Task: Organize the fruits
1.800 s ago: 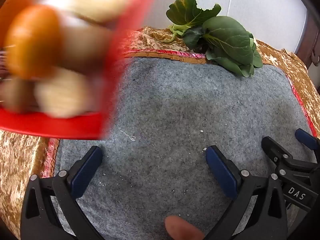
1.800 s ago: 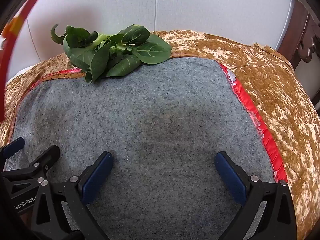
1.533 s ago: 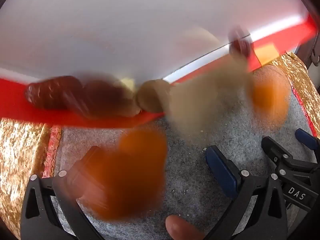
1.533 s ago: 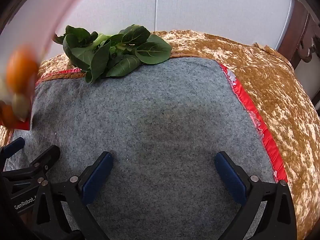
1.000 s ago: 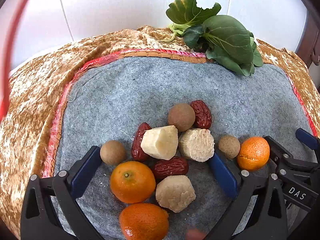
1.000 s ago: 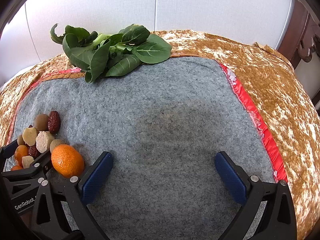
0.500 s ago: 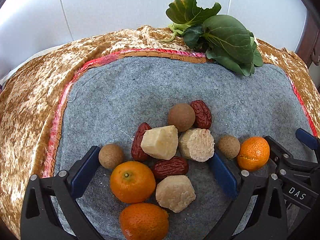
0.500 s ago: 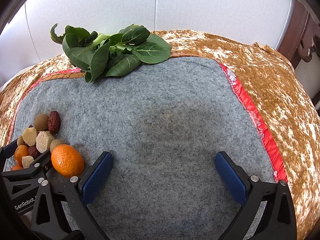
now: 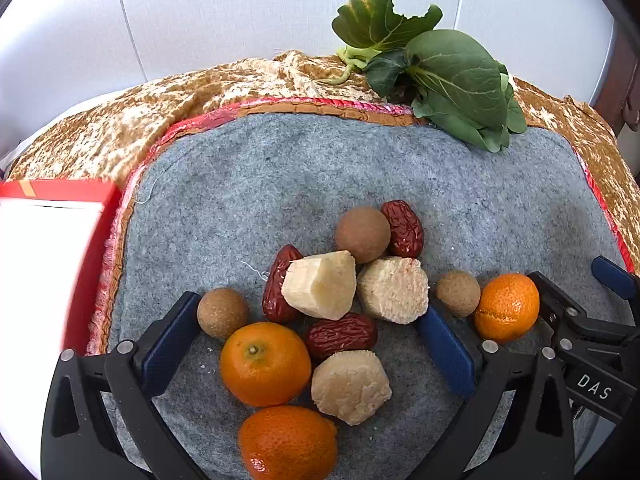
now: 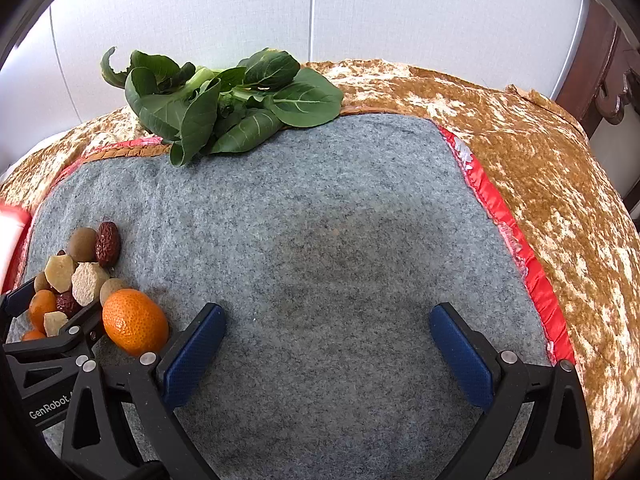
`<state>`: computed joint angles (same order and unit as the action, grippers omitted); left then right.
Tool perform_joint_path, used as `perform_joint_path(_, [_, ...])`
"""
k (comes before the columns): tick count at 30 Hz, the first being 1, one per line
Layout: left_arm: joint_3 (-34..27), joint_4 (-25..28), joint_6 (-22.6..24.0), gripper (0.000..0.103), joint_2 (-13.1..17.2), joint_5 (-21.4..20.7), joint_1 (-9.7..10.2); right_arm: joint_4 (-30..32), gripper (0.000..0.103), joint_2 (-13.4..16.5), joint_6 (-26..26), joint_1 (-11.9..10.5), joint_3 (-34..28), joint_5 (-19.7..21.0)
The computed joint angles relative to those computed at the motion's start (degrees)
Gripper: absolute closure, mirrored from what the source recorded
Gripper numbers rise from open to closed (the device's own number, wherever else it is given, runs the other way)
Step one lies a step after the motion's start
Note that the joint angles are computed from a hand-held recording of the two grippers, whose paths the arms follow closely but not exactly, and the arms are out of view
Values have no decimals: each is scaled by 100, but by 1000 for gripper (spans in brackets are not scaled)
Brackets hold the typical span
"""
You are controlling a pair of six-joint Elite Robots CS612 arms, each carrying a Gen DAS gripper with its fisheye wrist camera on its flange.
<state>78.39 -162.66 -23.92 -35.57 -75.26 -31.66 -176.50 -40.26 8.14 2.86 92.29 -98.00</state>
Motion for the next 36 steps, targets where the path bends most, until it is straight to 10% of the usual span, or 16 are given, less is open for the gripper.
perform_joint_path(21, [-26,58,-32,0,-9,15,-34,-39,1,2,2,9,-1,-14])
perform_joint_path(25, [-39,613,501,0,-161,-546,79,477,1,-71,-216,15,-102,-5])
perform_joint_path(30, [584,212,893,0,-590,-711,184,1230,1,-298,-345,-180,-147,731])
perform_joint_path(36, [1040,-204,1217,0,-933,-751,375,697,1,-643,105,-444,209,1937])
